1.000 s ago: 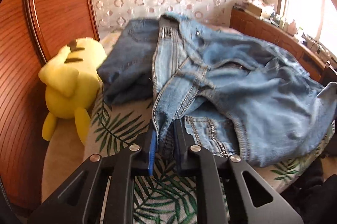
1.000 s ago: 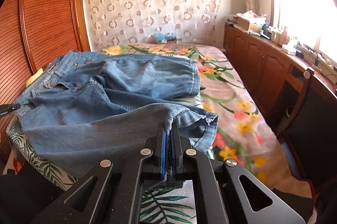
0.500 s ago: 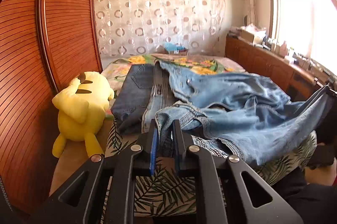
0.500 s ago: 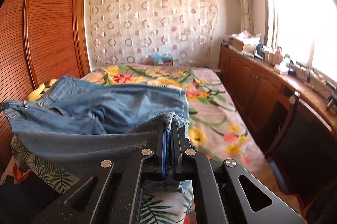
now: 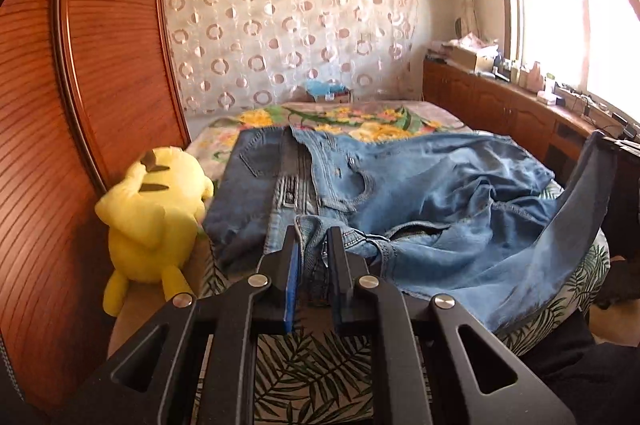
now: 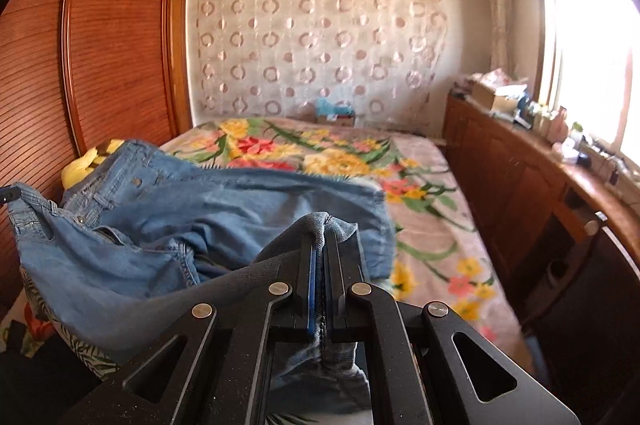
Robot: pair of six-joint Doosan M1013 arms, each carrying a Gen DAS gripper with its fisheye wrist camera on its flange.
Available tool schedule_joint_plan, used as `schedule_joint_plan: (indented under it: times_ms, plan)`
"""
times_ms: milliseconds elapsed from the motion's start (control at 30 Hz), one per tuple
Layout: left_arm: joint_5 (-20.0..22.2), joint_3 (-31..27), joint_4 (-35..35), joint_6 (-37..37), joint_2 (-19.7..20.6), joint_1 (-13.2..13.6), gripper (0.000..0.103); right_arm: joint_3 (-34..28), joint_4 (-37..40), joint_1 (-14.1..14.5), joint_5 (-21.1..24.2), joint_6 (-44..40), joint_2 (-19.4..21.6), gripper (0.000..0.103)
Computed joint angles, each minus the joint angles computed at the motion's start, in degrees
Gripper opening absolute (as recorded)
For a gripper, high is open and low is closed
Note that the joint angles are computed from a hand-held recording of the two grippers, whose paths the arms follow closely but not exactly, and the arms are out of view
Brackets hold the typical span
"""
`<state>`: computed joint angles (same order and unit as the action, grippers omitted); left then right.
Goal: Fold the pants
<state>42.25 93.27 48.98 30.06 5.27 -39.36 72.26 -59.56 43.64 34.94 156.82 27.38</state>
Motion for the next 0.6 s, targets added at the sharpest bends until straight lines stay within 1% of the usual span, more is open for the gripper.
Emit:
schedule_joint_plan:
  times_ms: [67,133,200,233,267,300,367,433,500,600]
  plan:
    - [-0.3,0.4,-1.0,0.6,0.3,0.1,0.014,-2.4,7.7,-1.0,-1.3,-7.1,2.3,0.003]
    - [-0.2,0.5,-1.5,0.9,0.5,0.1,0.014,-5.0,14.2,-1.5,-0.1,-13.3,4.8,0.003]
    - [-0.2,0.7,-1.9,0.9,0.5,0.1,0.014,-6.6,17.9,-2.0,1.0,-16.1,6.5,0.003]
    - [-0.1,0.8,-2.1,1.0,0.5,0.1,0.014,-6.7,19.1,-2.2,0.6,-16.4,6.8,0.003]
    - [-0.1,0.9,-2.3,1.1,0.5,0.1,0.014,-6.5,20.0,-2.4,0.2,-16.2,6.8,0.007]
    - [-0.2,1.0,-2.5,1.2,0.5,0.1,0.014,-6.2,19.8,-2.4,0.1,-15.1,6.7,0.01]
    - [-0.1,1.0,-2.7,1.3,0.6,0.0,0.014,-5.0,17.4,-2.3,-0.2,-11.1,6.0,0.028]
    - [-0.3,1.0,-2.7,1.3,0.7,0.0,0.014,-2.4,13.9,-2.2,-1.3,-5.8,4.4,0.041]
    - [-0.4,1.1,-2.8,1.0,0.7,0.1,0.014,-0.3,10.7,-1.9,-1.1,-1.1,3.0,0.042]
    - [-0.4,1.1,-3.1,1.1,0.9,0.2,0.014,2.3,10.1,-1.7,-0.5,0.5,1.7,0.042]
